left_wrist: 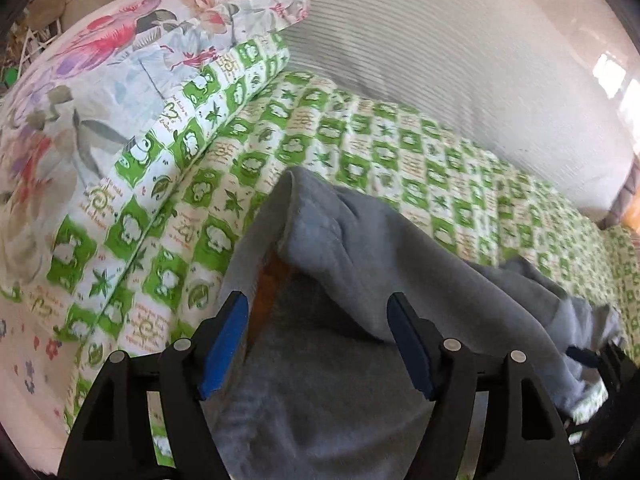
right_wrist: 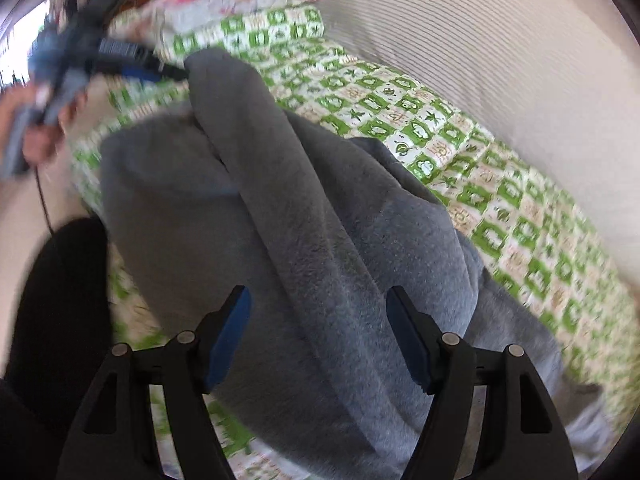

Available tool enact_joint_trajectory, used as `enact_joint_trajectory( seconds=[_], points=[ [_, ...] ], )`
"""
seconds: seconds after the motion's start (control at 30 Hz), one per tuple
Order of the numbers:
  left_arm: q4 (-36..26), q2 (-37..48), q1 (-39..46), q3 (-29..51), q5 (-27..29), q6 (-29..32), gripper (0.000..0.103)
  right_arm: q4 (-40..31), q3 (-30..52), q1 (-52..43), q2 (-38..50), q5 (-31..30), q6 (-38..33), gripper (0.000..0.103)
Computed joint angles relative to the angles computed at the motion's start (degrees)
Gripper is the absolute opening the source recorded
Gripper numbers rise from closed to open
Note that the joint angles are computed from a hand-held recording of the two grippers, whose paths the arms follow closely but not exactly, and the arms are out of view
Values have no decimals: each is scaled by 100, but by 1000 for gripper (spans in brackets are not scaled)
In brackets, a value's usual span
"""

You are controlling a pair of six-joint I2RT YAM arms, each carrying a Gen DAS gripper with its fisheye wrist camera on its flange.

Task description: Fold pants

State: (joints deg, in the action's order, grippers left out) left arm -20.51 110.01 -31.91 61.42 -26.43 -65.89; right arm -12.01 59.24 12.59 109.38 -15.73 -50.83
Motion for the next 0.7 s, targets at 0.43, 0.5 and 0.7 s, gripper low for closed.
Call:
enact_joint_trajectory(
  seconds=[0.43,0.5,0.7],
  points=[
    [204,-1022,-309,-418,-529,270,20,-700,806,-171,-34,-499,545,9],
    [77,-1305,-618,-590,-719,21,20,-1023,977,-330,-166,-853,604,9],
    [122,-1851,-1446,-1421,-842,-1071,20,-2178,1314,-722,-175,-1666,279,9]
  ],
)
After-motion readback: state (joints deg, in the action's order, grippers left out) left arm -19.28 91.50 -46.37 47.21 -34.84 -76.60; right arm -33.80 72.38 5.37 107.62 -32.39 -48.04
